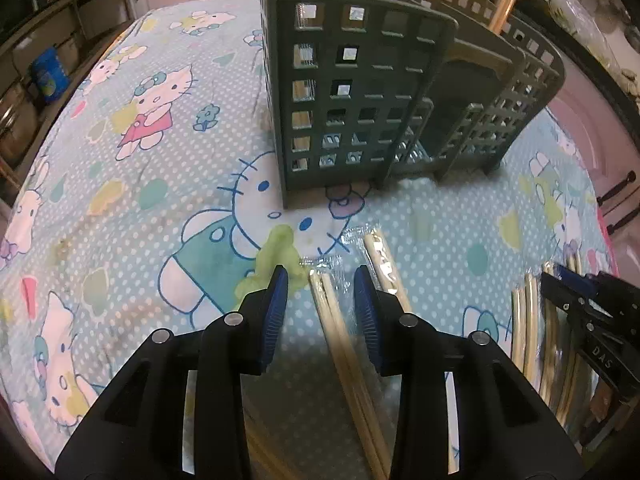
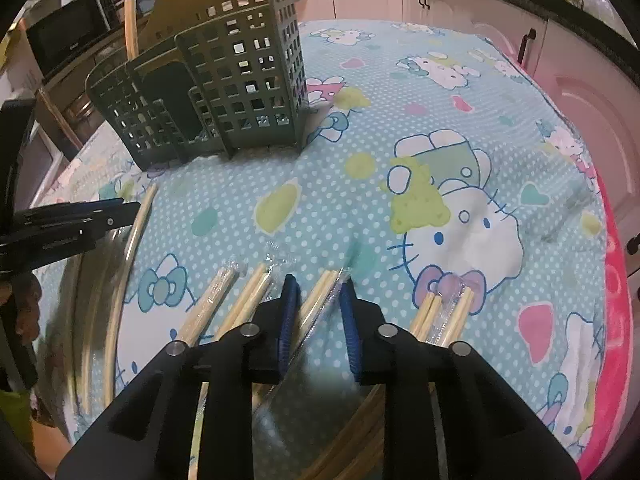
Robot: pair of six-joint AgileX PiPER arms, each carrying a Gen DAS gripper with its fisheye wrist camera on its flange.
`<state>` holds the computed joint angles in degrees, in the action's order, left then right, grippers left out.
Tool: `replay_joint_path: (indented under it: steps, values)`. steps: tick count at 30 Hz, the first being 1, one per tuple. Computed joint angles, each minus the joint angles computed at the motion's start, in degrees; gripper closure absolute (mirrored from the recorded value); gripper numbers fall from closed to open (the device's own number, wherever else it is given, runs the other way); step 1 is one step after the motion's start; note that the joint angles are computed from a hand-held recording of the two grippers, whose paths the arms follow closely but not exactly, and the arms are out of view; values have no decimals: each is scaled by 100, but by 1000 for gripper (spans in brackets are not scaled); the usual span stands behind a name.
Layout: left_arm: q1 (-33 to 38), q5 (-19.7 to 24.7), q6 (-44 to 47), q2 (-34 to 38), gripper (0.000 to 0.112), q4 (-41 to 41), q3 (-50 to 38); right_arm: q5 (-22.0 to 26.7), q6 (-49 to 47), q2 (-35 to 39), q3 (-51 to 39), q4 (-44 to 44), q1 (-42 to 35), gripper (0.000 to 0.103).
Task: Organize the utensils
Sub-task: 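Close the right tool on a wrapped chopstick while the left tool grasps another, then lift the chopsticks upright and carry them above the caddy with both tools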
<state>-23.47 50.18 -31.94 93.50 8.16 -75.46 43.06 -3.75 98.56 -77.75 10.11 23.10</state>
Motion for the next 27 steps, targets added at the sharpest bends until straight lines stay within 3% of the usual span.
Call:
replay_joint_path:
  steps: [7,18,27]
  values:
    - [364,-266,333,-43,102,-479,109,180,-543,74,-94,950,-421,93]
    - [857,-688,1122,-610,106,-1369,539,222,-1032,-277,-148,1614,-609,96]
    - [621,-726,752,-1251,111,-1019,501,186,-1318,-628,-230,1815,-454,97]
